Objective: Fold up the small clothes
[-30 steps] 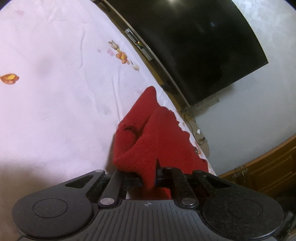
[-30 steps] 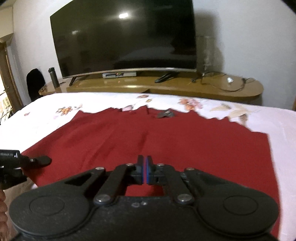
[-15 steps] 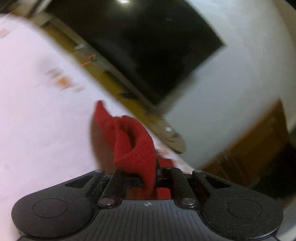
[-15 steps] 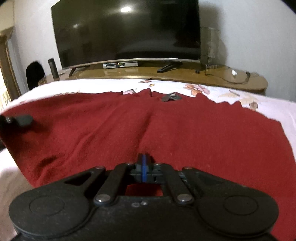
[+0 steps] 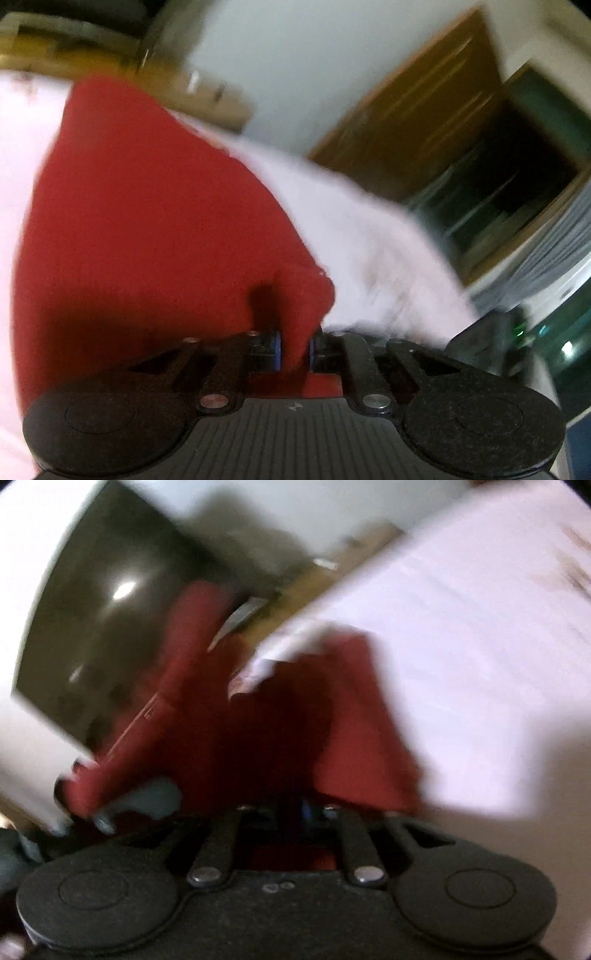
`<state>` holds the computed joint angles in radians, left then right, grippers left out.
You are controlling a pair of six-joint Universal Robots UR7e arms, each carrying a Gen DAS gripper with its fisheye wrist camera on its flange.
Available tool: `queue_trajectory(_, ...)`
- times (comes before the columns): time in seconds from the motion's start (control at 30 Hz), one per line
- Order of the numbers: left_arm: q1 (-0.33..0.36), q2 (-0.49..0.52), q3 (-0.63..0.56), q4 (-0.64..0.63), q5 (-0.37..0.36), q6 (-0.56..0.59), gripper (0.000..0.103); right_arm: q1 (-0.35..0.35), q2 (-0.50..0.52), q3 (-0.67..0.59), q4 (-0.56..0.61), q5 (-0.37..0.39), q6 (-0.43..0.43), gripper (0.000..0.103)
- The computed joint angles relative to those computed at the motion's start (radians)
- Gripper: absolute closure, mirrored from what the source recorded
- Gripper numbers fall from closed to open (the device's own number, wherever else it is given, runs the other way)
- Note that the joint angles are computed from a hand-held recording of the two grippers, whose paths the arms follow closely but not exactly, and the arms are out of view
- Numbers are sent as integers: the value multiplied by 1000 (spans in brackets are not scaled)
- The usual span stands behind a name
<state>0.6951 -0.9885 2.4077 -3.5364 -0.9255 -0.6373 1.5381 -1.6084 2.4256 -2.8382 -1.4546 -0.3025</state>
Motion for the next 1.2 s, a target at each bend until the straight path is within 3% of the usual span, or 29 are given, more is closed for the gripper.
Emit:
queue_trajectory(0.03, -21, -6, 7, 15, 11, 15, 73, -57, -31, -7, 71, 67, 13, 93)
queue_trajectory(0.1, -67, -32, 47, -35, 14, 75, 59, -125, -72, -18, 163, 143, 43, 87)
queue_trajectory(0.17, -108, -96, 96, -65, 16, 95, 57, -164, -97, -11, 190, 204, 67, 76)
queue_trajectory(0.23, -138, -167, 153, -125, 50, 128, 46, -179, -115, 7, 192, 240, 74, 61)
queue_trajectory(0.27, -153, -206, 176, -115, 99, 119, 43, -189, -125, 17, 193, 266, 79, 51)
queue_trajectory(0.37, -136, -318, 217, 15, 260, 22, 43, -213, -159, 40, 199, 319, 97, 37)
queue_trajectory(0.5, -37, -380, 238, 90, 303, -119, 43, -254, -187, 52, 224, 394, 105, 26)
queue_trajectory(0.57, -20, -349, 238, 58, 299, -130, 43, -258, -167, 37, 226, 400, 114, 26)
queue_trajectory(0.73, -45, -295, 221, 127, 328, -179, 43, -212, -84, -20, 245, 397, 72, 29)
queue_trajectory(0.87, -52, -273, 225, 100, 358, -192, 43, -152, -49, -46, 247, 300, 40, 38)
queue_trajectory(1.0, -44, -242, 229, 91, 374, -214, 43, -133, -30, -57, 238, 273, 11, 43)
queue_trajectory(1.1, -31, -220, 229, 60, 362, -227, 43, -100, -39, -46, 210, 193, -23, 70)
queue_trajectory(1.2, -28, -199, 223, 47, 369, -214, 43, -71, -37, -42, 185, 155, -35, 74)
